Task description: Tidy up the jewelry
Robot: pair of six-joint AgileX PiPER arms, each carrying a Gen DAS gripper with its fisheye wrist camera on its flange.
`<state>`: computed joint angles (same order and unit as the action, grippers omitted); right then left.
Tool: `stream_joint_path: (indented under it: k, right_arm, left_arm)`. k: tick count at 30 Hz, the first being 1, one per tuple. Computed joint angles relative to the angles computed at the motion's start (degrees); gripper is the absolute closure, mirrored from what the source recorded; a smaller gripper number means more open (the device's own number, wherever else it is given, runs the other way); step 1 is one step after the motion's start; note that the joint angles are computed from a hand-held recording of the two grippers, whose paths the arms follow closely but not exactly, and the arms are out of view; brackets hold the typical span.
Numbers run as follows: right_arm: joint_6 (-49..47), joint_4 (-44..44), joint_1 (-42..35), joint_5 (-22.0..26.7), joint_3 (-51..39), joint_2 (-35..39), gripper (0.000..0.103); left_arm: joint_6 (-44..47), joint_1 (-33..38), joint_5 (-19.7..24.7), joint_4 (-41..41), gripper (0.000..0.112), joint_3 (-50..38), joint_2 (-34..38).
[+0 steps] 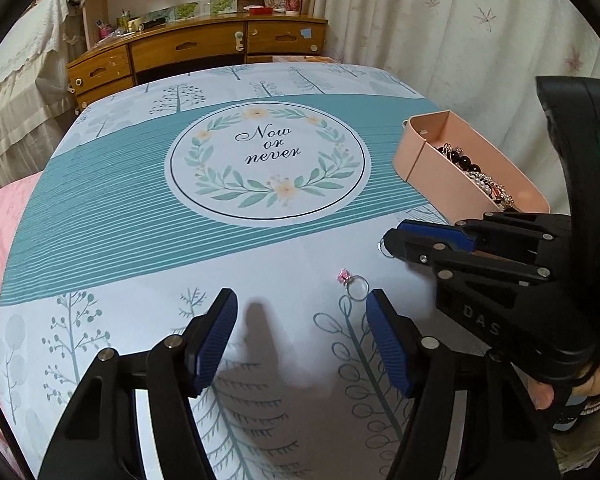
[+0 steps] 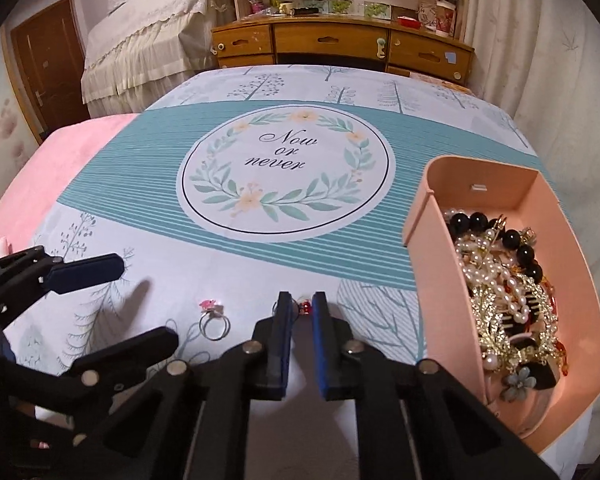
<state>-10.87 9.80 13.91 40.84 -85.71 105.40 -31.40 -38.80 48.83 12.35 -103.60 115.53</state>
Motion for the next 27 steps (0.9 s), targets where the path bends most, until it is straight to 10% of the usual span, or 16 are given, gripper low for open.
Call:
stream_joint_path:
  k: [27]
  right_arm:
    - [-20.0,19.3,-7.3,2.1,6.9,-4.0,0.095]
  left_arm:
    - [5.2,-1.3,10.3,-0.7,0.105,-16.7,10.2]
